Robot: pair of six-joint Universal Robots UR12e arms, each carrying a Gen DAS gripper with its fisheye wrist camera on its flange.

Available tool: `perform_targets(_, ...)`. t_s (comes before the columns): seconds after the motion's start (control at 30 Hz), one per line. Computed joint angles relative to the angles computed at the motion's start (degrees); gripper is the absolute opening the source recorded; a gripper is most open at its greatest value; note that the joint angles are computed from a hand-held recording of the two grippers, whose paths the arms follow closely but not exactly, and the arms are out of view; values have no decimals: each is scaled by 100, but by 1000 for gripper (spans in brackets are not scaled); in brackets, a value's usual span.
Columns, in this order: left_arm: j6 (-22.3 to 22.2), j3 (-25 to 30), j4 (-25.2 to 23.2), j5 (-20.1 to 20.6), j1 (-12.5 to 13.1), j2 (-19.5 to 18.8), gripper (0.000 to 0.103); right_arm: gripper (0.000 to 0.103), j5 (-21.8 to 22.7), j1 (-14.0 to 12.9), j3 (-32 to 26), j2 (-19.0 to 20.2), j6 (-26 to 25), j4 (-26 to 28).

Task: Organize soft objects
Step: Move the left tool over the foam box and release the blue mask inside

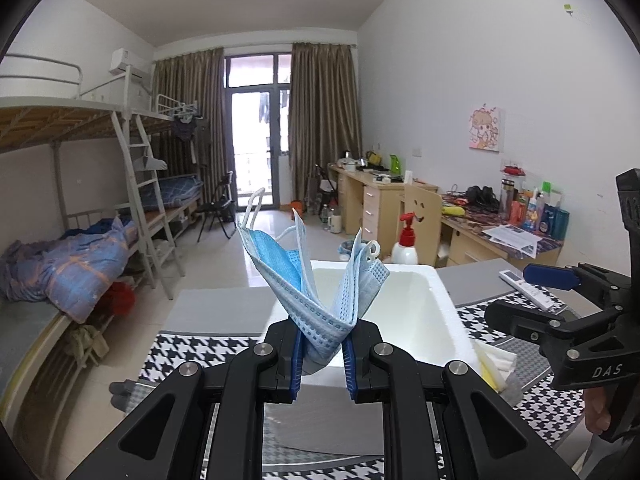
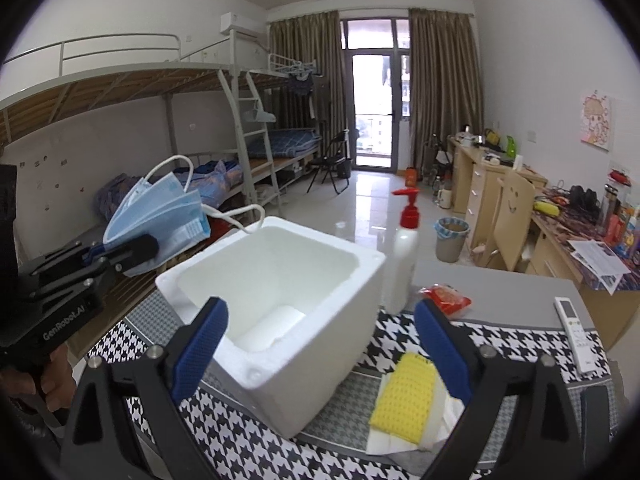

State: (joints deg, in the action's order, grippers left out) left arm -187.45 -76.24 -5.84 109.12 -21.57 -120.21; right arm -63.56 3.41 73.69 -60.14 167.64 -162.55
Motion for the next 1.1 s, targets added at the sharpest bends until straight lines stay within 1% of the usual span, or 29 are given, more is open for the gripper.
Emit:
perform_targets(0.17,37,180,-159,-213,1,-97,18,96,-138,-47,85,-41,60,-52)
perform_targets(0.33,-94,365,-420,-412,21,-187,18,96,-233,-119,163,-75,120,-105)
perform_targets(0.5,-141,490,-624,-461,31,-242,18,96,-281,-175,204,-86,223,-101)
perform_targets(0.67,-269,662,-951,-517,48,-322,18,96,-311,-218,241,-92,284,-123)
perform_targets(0.73,-247,719,-1036,-515,45,-356,19,96,-308,-232,248,-92,319,-134)
perform_targets(0.77,-249,747,-1082,-513,41,-371,21,96,-289,-242,248,-90,335,-138)
perform_targets(0.8,-252,784,-1134,-490,37,-392,23,96,-274,-252,253,-90,346,-142)
perform_targets(0.87,-271,832,-1231,-470,38,-420,34,96,-278,-263,270,-95,356,-150)
perform_targets(0.9,-293,865,-1264,-484,42,-435,38,96,-274,-270,276,-96,361,-152)
perform_targets(0.93,-311,878,-1282,-504,47,-443,47,96,-274,-277,282,-97,372,-153)
perform_targets(0.97,-313,878,-1284,-516,51,-443,60,96,-270,-282,291,-100,377,-161)
perform_targets(1.0,-304,878,-1267,-538,54,-446,67,96,-266,-291,304,-104,388,-179)
perform_targets(1.03,-289,871,-1233,-553,53,-446,79,96,-265,-298,313,-106,397,-189)
perform_targets(1.07,-259,873,-1218,-540,45,-450,87,96,-266,-303,319,-109,407,-191)
perform_targets(1.1,-224,856,-1161,-534,36,-447,89,96,-264,-306,321,-110,417,-194)
